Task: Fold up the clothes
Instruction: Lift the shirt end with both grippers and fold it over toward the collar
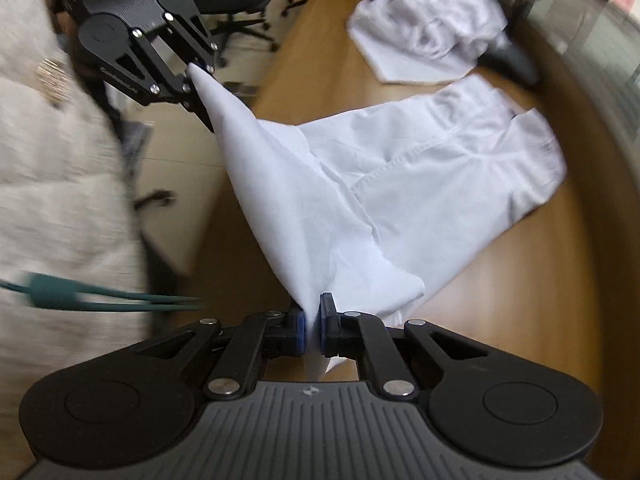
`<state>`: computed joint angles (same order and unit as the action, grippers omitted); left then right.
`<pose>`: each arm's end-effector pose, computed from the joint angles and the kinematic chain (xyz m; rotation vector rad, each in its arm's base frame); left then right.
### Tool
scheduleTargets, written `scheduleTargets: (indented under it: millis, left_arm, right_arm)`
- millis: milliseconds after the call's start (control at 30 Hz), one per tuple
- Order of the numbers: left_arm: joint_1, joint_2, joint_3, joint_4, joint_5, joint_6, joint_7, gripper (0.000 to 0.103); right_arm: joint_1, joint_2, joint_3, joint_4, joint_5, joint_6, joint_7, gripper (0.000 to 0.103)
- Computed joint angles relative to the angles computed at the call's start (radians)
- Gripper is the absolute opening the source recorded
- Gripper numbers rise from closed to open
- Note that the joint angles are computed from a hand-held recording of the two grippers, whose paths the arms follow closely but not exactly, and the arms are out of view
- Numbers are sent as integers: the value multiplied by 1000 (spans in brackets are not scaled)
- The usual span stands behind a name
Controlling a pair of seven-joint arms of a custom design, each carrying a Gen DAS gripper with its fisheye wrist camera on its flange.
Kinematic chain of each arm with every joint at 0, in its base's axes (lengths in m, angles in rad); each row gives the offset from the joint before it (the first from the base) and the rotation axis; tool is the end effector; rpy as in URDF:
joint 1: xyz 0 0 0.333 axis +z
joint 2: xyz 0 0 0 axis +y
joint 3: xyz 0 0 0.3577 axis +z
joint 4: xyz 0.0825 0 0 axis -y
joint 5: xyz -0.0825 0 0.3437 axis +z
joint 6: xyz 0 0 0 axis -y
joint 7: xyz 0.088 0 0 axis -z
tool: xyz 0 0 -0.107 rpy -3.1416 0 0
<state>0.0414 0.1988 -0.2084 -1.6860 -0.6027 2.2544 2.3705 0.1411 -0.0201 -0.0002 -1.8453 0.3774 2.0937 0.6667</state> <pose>0.6159 -0.1068 0.5793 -1.2878 2.6104 -1.0134 0.5349 0.0940 0.6091 -2.5604 0.8936 -0.1464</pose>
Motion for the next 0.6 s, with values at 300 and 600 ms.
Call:
scheduleTargets:
  millis: [300, 600]
  left_arm:
    - [17, 142, -10, 215, 30, -63, -171, 13]
    - [-8, 383, -39, 498, 231, -26, -367, 19]
  right_arm:
    - [-25, 71, -16, 123, 67, -73, 179, 9]
    - [-43, 214, -14, 191, 77, 127, 394, 16]
